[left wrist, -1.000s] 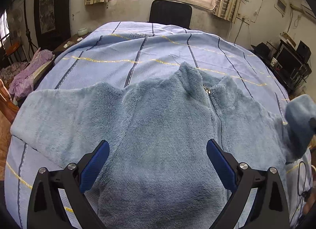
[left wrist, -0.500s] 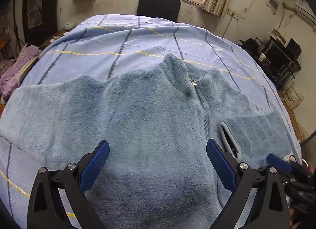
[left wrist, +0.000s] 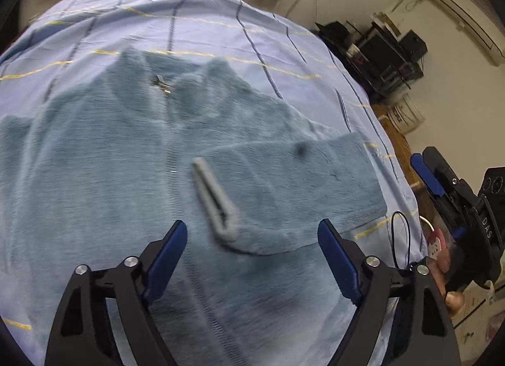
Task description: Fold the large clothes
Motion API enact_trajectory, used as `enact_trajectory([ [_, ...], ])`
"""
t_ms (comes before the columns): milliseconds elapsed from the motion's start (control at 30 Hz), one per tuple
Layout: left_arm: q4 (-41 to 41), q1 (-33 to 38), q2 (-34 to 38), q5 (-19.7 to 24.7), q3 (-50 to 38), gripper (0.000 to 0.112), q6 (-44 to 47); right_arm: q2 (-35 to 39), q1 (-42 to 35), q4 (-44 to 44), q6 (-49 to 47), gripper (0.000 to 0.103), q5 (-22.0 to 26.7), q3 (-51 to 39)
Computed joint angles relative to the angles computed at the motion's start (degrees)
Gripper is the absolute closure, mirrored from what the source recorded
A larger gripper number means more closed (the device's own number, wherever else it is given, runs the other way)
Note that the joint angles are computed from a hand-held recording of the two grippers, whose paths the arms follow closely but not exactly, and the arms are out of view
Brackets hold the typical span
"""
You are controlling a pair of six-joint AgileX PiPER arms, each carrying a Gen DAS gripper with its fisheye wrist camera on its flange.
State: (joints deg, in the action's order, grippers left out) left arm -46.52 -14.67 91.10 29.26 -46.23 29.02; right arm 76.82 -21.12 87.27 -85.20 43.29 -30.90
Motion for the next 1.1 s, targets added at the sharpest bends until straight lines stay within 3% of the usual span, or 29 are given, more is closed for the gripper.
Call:
enact_trajectory([
  [167,7.22,-3.93,6.68,-0.8,-5.45,0.042,-9.3,4.84,-6.39,1.91,-4.0,0.055,5.9,-0.4],
  [200,8.16,-4.13,7.29,-0.73,-6.1,0.059,-10.19,5.05,-7.65,1.02,-3.36,0.054,6.55,-0.68],
  [233,10.5,-4.63,7.65,-0.94,-6.83,0.087,-12.39,5.36,-8.66,0.74,-3.08,0.054,7.2,-0.9],
  [300,14.92,-5.34,7.45,-1.75,-7.62,0.1,-16.31,6.23,-9.8,0.36,-2.48,0.054,7.4,-1.56],
  [433,20.92,-6.15,2.87,-4.06,-6.34,0.102,-21.63,8.01,-10.82,-1.86,0.17,0.054,7.91,-2.63],
  [600,34.58,-5.56,-5.9,-3.46,-4.93,0.102,-32.88,10.2,-9.15,-3.72,1.62,0.06,7.97,-3.24],
  [733,39.62,-2.11,-12.39,-2.95,-1.77,0.102,-35.12,9.4,-6.61,-3.15,0.26,0.06,5.57,-2.2],
  [867,34.59,4.39,-15.2,-3.07,2.32,0.102,-27.84,9.55,-2.08,-3.75,0.41,0.061,1.53,-1.78],
  [1033,31.91,8.21,-11.88,-6.78,7.31,0.102,-22.86,10.56,7.42,-6.48,2.75,0.086,-6.55,-1.92],
  [1100,27.04,10.54,-9.52,-7.7,8.59,0.101,-17.03,11.17,12.19,-8.94,5.17,0.087,-12.65,-2.26],
])
